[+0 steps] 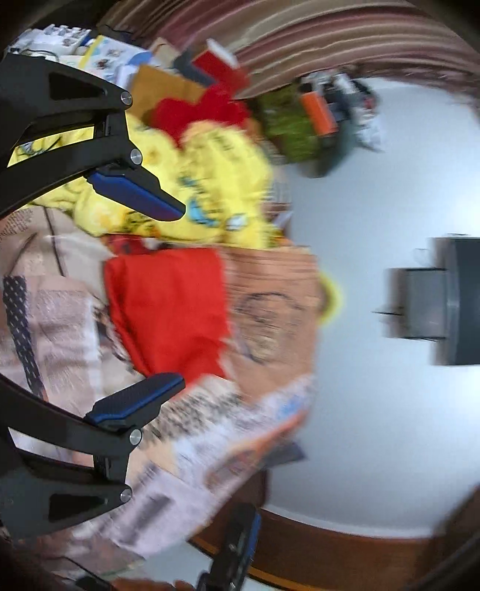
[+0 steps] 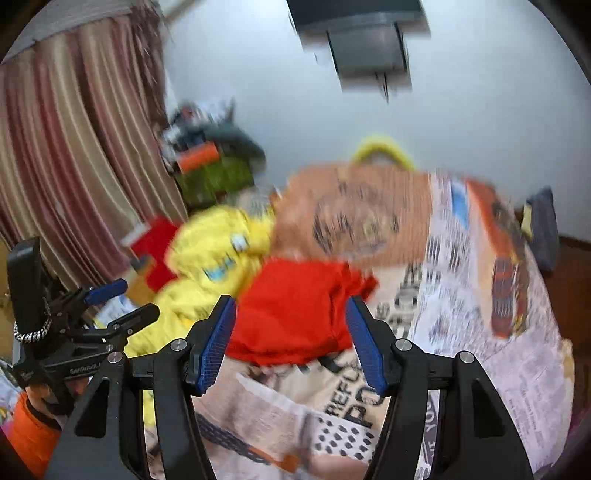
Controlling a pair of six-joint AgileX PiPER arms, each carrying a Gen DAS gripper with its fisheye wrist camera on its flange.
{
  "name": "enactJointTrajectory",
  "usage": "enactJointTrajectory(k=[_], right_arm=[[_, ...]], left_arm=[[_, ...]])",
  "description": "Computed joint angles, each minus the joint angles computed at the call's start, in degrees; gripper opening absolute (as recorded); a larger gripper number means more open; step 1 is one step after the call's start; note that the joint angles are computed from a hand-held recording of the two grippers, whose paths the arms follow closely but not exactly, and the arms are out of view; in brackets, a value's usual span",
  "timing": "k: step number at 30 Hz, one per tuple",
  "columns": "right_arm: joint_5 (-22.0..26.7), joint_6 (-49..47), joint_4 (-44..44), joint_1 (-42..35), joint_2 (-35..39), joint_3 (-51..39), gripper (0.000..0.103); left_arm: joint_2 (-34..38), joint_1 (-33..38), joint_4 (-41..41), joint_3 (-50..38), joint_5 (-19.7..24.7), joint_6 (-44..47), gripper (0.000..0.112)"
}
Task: Fold large clothes
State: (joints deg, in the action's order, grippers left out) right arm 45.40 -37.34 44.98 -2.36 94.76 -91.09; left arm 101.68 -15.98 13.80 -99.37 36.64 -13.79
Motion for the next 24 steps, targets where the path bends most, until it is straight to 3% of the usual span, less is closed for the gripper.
enactJointTrajectory(k=[8, 12, 18, 20, 22, 24], right_arm=[[-5.93, -14.48, 18.09, -3.41, -18.74, 14.65, 0.058], [-7.97, -18.88, 23.02, -3.54, -25.08, 20.38, 0.058], [-12.12, -22.71, 25.62, -1.85, -29.93, 25.37, 0.058], [-12.60, -22.56, 24.71, -1.30, -30.13, 25.54, 0.059], [-15.00, -20.50, 21.70, 0.57, -30.15, 25.45, 0.067], [-18.25, -18.76, 18.95, 2.69, -30.72, 25.99, 0.074]], left_arm=[[-17.94, -6.92, 13.71, 12.10, -9.91, -16.36, 0.084], [-24.42, -11.34, 29.86, 17.92, -11.96, -32.12, 0.084], [-29.22, -18.06, 49.52, 23.61, -8.74, -49.21, 0.084], [-29.86, -19.81, 53.14, 24.85, -7.00, -51.70, 0.091], [-30.29, -22.31, 57.51, 25.98, -4.04, -55.41, 0.101], [-30.48, -23.29, 59.46, 26.78, -2.74, -57.19, 0.102]])
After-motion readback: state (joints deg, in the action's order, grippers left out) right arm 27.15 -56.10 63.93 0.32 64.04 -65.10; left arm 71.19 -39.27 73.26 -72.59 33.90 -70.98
